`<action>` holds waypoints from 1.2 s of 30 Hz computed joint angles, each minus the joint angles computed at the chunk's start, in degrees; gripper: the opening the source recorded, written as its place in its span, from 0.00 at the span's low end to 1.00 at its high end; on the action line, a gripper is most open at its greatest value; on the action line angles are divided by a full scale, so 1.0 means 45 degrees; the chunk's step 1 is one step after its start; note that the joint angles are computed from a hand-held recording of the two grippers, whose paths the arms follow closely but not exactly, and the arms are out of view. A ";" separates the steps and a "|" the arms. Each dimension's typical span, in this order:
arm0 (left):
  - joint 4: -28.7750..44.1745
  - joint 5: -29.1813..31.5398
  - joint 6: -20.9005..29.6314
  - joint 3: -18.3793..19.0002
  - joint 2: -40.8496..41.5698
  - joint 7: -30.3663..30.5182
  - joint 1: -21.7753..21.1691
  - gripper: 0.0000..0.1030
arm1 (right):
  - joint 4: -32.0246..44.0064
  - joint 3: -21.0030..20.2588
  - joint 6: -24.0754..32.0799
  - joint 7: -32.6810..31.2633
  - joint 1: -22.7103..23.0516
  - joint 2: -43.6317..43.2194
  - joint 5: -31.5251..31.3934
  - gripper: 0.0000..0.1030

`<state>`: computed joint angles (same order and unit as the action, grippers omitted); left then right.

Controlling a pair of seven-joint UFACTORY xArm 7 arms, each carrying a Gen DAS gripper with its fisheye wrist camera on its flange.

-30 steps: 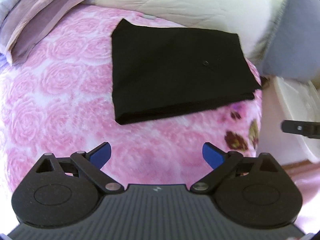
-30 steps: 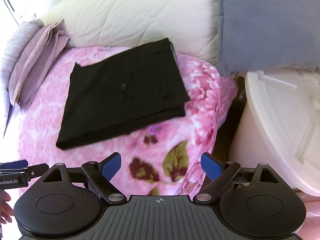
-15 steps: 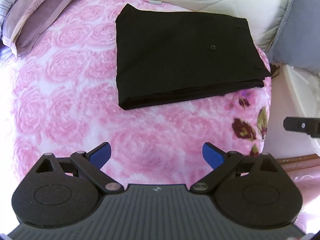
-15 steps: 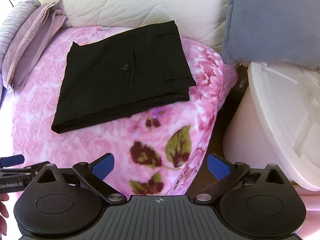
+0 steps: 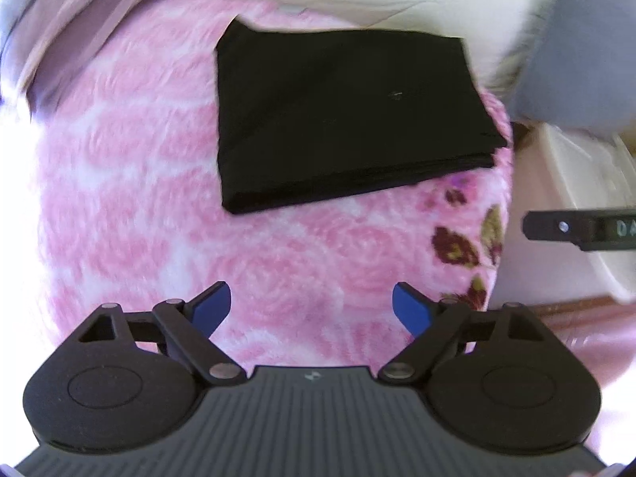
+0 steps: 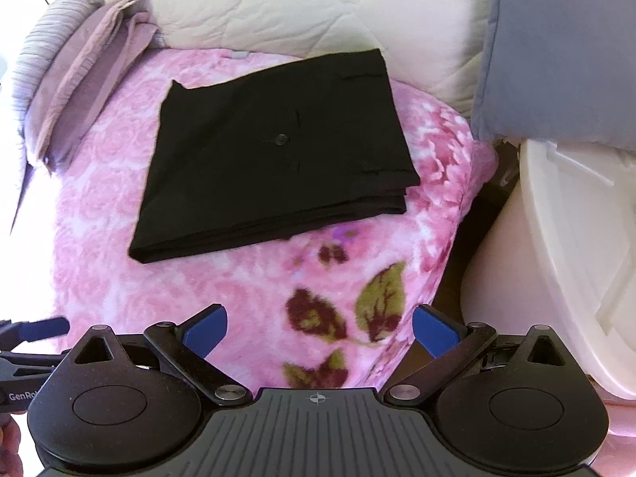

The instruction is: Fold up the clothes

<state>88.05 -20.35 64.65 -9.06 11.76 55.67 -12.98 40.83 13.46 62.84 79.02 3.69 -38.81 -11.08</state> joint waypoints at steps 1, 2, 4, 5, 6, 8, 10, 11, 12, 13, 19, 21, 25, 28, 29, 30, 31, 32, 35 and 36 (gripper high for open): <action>-0.0226 -0.0346 -0.0053 -0.0047 -0.0253 0.0517 0.0127 0.83 | 0.0188 0.0173 0.0211 0.0115 -0.0001 -0.0025 -0.0068 0.99; -0.0437 -0.0676 -0.0083 -0.0044 -0.0500 0.0909 0.0234 0.83 | 0.0383 0.0338 0.0424 0.0232 0.0007 -0.0039 -0.0144 0.99; -0.0806 -0.1253 -0.0088 0.0079 -0.0962 0.1262 0.0414 0.83 | 0.0839 0.0722 0.0940 0.0569 0.0012 -0.0052 -0.0353 0.99; -0.0977 -0.1538 -0.0076 0.0153 -0.1186 0.1435 0.0495 0.83 | 0.1133 0.0947 0.1274 0.0771 0.0011 -0.0004 -0.0486 0.99; -0.1139 -0.1822 -0.0054 0.0234 -0.1405 0.1605 0.0569 0.84 | 0.1481 0.1223 0.1669 0.1028 0.0015 0.0070 -0.0637 0.99; -0.1240 -0.2130 0.0211 0.0455 -0.1758 0.1594 0.0714 0.87 | 0.2191 0.1809 0.2391 0.1657 0.0076 0.0252 -0.0944 0.99; -0.1212 -0.2381 0.0620 0.0713 -0.2066 0.1555 0.0913 0.89 | 0.2966 0.2355 0.3134 0.2270 0.0168 0.0536 -0.1286 0.99; -0.1200 -0.2486 0.0805 0.0838 -0.2218 0.1580 0.1016 0.89 | 0.3378 0.2593 0.3468 0.2558 0.0231 0.0748 -0.1435 0.99; -0.1237 -0.2591 0.0886 0.0948 -0.2381 0.1647 0.1107 0.89 | 0.3822 0.2852 0.3839 0.2878 0.0293 0.0990 -0.1594 0.99; -0.1334 -0.2715 0.0864 0.1050 -0.2573 0.1764 0.1186 0.89 | 0.4248 0.3070 0.4191 0.3167 0.0368 0.1239 -0.1740 0.99; -0.1426 -0.3322 0.1369 0.1655 -0.3281 0.2097 0.1587 0.89 | 0.6932 0.4273 0.6369 0.4339 0.0845 0.3039 -0.2777 0.99; -0.1365 -0.3489 0.1701 0.1811 -0.3414 0.2132 0.1720 0.89 | 0.7840 0.4643 0.7117 0.4576 0.1035 0.3712 -0.3185 0.99; -0.1325 -0.3600 0.2286 0.2030 -0.3684 0.2097 0.1927 0.89 | 0.9170 0.5116 0.8454 0.5075 0.1506 0.4719 -0.3867 0.99; -0.1401 -0.3621 0.2388 0.2114 -0.3929 0.2006 0.2001 0.90 | 0.9685 0.5176 0.9129 0.5406 0.1943 0.5106 -0.4192 0.99; -0.1435 -0.3632 0.2365 0.2125 -0.4011 0.1989 0.1995 0.90 | 0.9808 0.5158 0.9304 0.5487 0.2091 0.5207 -0.4294 0.99; -0.1468 -0.3643 0.2340 0.2139 -0.4093 0.1973 0.1985 0.90 | 0.9866 0.5092 0.9414 0.5528 0.2249 0.5255 -0.4362 0.99; -0.1501 -0.3653 0.2316 0.2156 -0.4174 0.1955 0.1973 0.90 | 0.9923 0.5025 0.9522 0.5568 0.2406 0.5301 -0.4430 0.99; -0.1522 -0.3681 0.2320 0.2178 -0.4241 0.1944 0.1956 0.90 | 0.9943 0.4926 0.9590 0.5582 0.2565 0.5325 -0.4468 0.99; -0.1555 -0.3708 0.2225 0.2198 -0.4322 0.1797 0.1888 0.90 | 0.9736 0.4387 0.9477 0.5449 0.3043 0.5230 -0.4366 0.99; -0.1493 -0.3694 0.2234 0.2196 -0.4279 0.1693 0.1864 0.90 | 0.9615 0.4167 0.9362 0.5423 0.3193 0.5162 -0.4312 0.99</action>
